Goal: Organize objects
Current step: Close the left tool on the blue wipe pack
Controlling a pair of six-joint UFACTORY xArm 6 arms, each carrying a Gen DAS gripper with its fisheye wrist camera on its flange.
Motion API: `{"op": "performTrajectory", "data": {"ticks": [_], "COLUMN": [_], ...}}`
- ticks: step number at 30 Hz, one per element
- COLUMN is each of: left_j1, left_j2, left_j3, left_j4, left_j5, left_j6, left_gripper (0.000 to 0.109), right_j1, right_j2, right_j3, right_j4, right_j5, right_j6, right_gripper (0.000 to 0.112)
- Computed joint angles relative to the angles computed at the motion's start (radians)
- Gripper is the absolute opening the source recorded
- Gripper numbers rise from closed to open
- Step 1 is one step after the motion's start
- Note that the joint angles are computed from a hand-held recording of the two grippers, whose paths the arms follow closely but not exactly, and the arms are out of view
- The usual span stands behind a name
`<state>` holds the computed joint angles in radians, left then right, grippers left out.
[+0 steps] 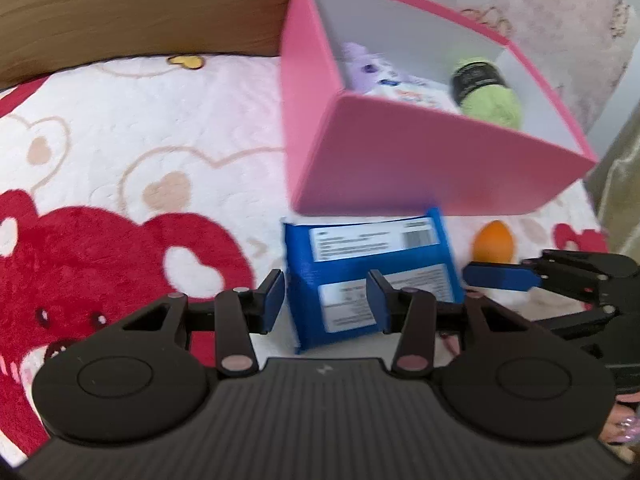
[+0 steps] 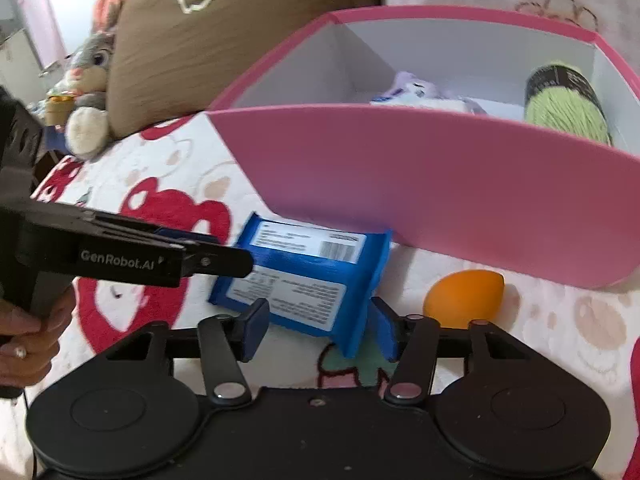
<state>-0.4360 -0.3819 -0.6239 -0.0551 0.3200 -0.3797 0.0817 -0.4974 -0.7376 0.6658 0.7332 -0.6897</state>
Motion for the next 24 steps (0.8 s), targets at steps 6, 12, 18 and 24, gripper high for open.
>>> {"op": "performTrajectory", "data": {"ticks": [6,12,18,24], "left_j1": [0.012,-0.016,-0.023,-0.041], "left_j2": [0.019,0.053,0.041,-0.023], "left_j3": [0.037,0.053,0.068,0.091], "left_j4": [-0.012,-0.09,-0.03,0.066], "left_j5": [-0.068,-0.158,-0.177,-0.152], "left_j6": [-0.042,-0.024,-0.2,-0.295], "left_gripper": [0.047,0.038,0.032,0.032], "right_j1": [0.02,0.026,0.012,0.049], "right_j2": [0.024,0.04,0.056,-0.013], "right_j3": [0.016,0.018,0.017,0.055], "right_j4": [-0.03,-0.043,0.039,-0.063], "right_j5": [-0.067,-0.073,-0.052,-0.082], "right_j6": [0.054,0.112,0.103,0.11], "right_gripper": [0.041,0.04,0.04,0.036]}}
